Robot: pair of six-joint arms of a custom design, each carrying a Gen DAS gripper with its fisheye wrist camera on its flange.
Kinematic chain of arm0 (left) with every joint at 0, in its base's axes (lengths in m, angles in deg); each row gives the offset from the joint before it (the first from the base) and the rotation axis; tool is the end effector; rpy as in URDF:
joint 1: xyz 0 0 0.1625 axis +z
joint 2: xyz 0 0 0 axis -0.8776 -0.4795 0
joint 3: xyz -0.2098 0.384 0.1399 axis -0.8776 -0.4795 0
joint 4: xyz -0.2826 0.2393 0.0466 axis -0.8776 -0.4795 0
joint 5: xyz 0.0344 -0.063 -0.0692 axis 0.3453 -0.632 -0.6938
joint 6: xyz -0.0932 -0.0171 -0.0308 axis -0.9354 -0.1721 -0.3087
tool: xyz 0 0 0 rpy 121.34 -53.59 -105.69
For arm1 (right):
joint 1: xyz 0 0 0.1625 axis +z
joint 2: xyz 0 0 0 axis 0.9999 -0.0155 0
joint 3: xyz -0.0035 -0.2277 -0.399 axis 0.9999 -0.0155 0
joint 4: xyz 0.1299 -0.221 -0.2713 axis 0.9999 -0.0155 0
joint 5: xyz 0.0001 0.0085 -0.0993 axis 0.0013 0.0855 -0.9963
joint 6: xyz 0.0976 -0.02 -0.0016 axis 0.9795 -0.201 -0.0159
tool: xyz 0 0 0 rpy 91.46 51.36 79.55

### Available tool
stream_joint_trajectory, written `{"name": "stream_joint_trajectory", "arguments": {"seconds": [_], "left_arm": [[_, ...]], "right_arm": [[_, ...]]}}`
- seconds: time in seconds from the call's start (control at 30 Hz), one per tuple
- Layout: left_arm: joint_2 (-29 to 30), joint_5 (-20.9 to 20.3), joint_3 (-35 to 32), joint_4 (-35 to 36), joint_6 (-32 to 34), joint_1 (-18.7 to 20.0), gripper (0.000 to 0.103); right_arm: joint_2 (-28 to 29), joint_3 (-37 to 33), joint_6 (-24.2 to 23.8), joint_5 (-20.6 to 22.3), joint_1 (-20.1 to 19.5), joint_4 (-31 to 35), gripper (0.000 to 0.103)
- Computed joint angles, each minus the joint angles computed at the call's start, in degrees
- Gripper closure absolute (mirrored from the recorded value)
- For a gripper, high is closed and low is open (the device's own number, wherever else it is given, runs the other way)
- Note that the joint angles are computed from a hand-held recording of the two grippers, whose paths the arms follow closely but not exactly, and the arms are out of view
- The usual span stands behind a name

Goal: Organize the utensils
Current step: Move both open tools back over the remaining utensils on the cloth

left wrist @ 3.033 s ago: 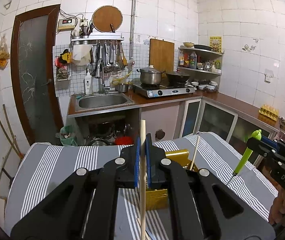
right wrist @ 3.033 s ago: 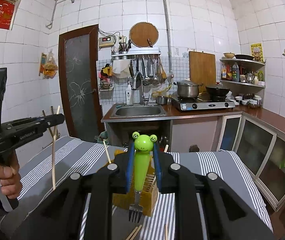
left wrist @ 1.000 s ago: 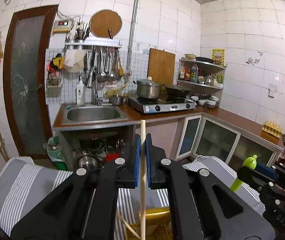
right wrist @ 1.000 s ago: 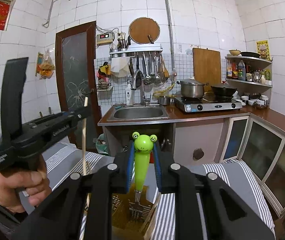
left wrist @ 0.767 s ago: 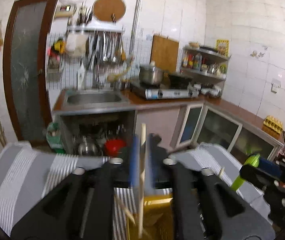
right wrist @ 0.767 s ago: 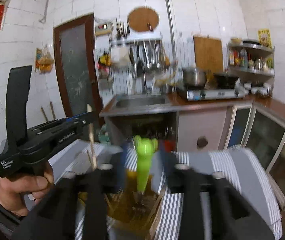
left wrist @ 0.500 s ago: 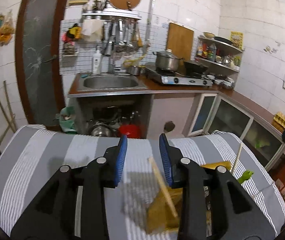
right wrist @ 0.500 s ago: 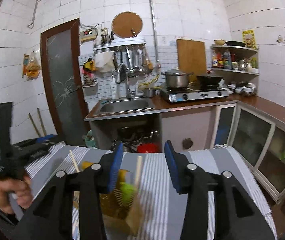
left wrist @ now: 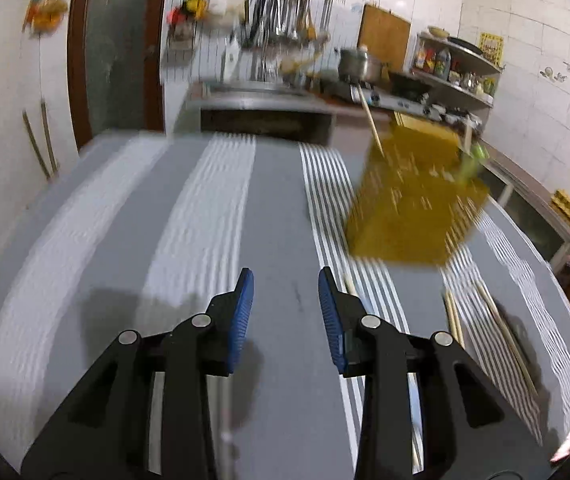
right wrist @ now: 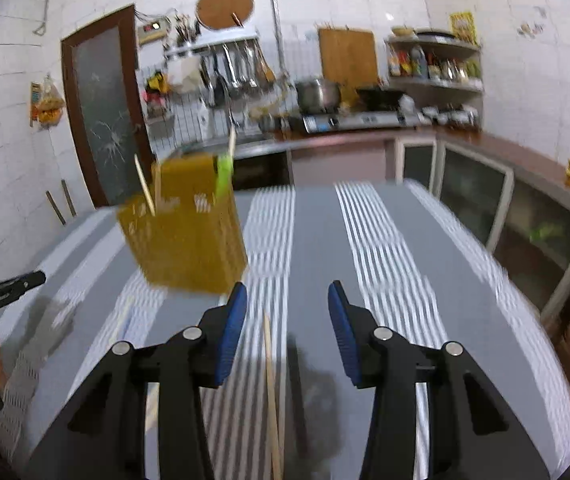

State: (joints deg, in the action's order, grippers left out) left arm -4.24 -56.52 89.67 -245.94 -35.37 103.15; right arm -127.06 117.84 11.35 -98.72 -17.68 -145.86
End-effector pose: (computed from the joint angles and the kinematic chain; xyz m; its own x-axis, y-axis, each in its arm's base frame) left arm -0.3106 -0.5709 -0.0119 -0.8095 -0.0752 -0.5823 0.4191 0.6205 -0.6628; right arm -0.0540 -0.5903 0.3889 -0.7904 -0.1274 0.5992 -0.5625 0.5383 -0.6275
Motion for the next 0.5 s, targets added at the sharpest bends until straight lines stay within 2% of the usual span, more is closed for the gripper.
{"name": "stream_joint_trajectory", "arguments": {"seconds": [0.07, 0.2, 0.37, 0.5], "left_arm": [[0.12, -1.76, 3.91, -0.90, -3.75, -1.08, 0.070], [1.74, -2.45, 7.20, -1.46, -6.80, -3.27, 0.070], [3.20, -5.42, 6.24, 0.07, -8.43, -3.73, 0.070], [4.32, -8.38, 2.68, 2.47, -8.15, -3.00, 0.071]], "right_arm": [[-1.25, 3.43, -0.82, 0.41, -1.96, -0.48, 0.061], [-1.93, 7.07, -3.35, -0.14, -4.19, -2.50, 0.062], [-2.01, 7.49, -4.82, -0.87, -5.51, -1.88, 0.065], [-2.17, 7.55, -4.92, 0.17, -5.80, -0.97, 0.065]]}}
